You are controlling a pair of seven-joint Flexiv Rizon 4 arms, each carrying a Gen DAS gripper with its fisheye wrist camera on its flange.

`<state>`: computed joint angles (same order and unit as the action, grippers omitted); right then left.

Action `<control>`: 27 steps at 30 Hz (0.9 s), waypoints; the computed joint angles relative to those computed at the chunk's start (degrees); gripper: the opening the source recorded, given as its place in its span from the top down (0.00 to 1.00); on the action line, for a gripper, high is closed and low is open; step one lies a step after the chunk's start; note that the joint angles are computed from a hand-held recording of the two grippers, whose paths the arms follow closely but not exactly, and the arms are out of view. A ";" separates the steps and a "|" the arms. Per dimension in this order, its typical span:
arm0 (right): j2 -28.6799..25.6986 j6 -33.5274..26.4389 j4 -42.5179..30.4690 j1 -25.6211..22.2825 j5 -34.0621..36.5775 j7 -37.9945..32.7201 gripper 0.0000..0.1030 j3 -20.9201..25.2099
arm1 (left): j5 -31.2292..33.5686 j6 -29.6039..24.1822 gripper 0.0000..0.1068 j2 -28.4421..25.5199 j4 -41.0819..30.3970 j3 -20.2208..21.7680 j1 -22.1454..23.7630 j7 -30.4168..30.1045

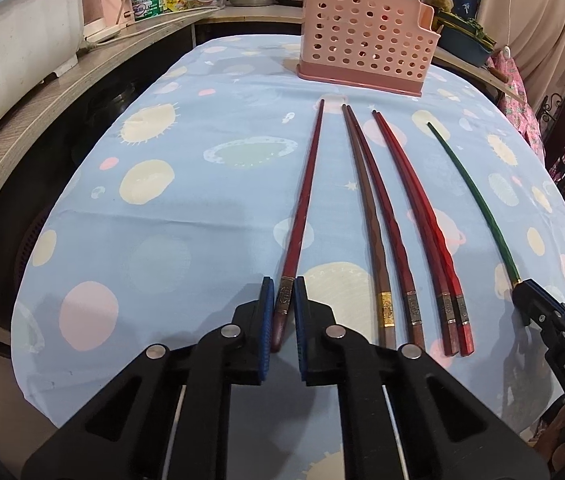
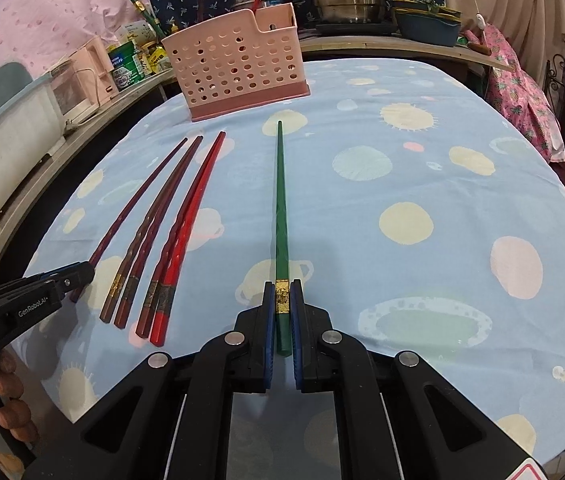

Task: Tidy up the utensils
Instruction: 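Grasp a green chopstick with right tool while left tool grasps a dark red chopstick, then lift both held chopsticks and carry them over the pink holder with both tools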

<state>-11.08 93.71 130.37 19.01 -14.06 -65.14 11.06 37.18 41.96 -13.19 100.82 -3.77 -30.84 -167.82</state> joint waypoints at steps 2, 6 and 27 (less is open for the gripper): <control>0.18 -0.21 -0.22 -1.30 1.16 -0.61 0.94 1.19 | -0.34 -0.03 0.92 0.36 0.31 0.04 0.12 -0.15; 1.12 0.10 -0.32 -2.52 2.66 -1.40 0.94 1.81 | -0.84 0.87 0.92 1.90 1.43 0.01 0.71 -0.49; 3.70 -0.66 -16.20 -10.10 22.36 -17.31 0.94 9.66 | 6.64 -2.13 0.94 9.25 -6.32 -3.67 5.91 1.80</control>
